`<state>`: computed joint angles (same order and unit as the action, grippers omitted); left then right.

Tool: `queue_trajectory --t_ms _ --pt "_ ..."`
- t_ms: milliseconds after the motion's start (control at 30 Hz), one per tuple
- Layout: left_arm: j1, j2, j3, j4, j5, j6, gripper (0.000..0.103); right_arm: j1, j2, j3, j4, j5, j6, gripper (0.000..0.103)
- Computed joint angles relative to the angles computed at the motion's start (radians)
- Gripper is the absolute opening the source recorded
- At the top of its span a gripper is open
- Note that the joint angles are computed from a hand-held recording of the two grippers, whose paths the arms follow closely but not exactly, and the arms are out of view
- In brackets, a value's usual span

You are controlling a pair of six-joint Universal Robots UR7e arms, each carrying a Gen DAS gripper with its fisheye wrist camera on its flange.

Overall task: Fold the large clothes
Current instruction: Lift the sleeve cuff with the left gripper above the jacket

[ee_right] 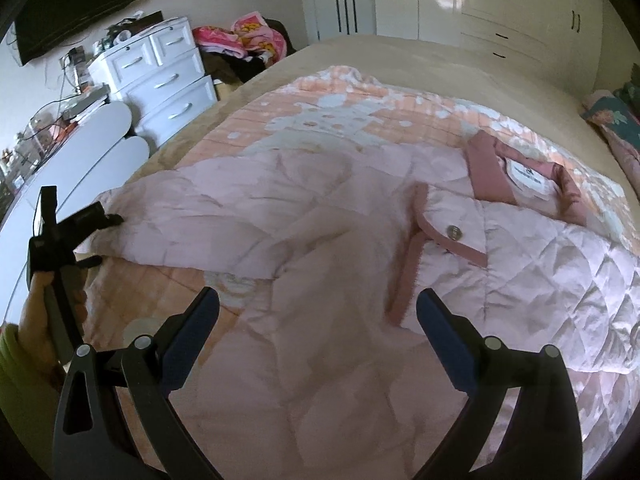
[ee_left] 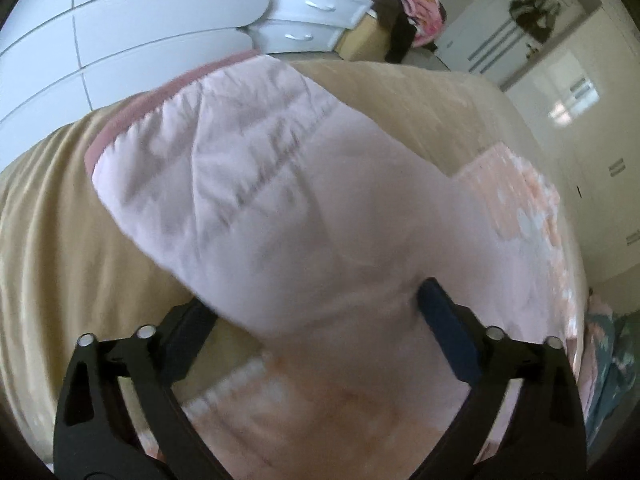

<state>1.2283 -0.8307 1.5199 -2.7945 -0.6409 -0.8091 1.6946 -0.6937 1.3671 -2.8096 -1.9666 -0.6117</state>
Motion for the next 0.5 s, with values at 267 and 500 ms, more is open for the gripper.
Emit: queue_trajectory --t_ms 267,500 --pt "-0.014 0.004 -0.031 0.024 0.093 0.004 0.041 -0.021 -0.024 0.006 -0.014 -0.01 -0.003 0.099" --pt "-0.076 -0.009 -0.02 -0.101 0.137 0.164 0.018 -0.029 -0.065 0.033 -0.03 0.005 0.019 0.099"
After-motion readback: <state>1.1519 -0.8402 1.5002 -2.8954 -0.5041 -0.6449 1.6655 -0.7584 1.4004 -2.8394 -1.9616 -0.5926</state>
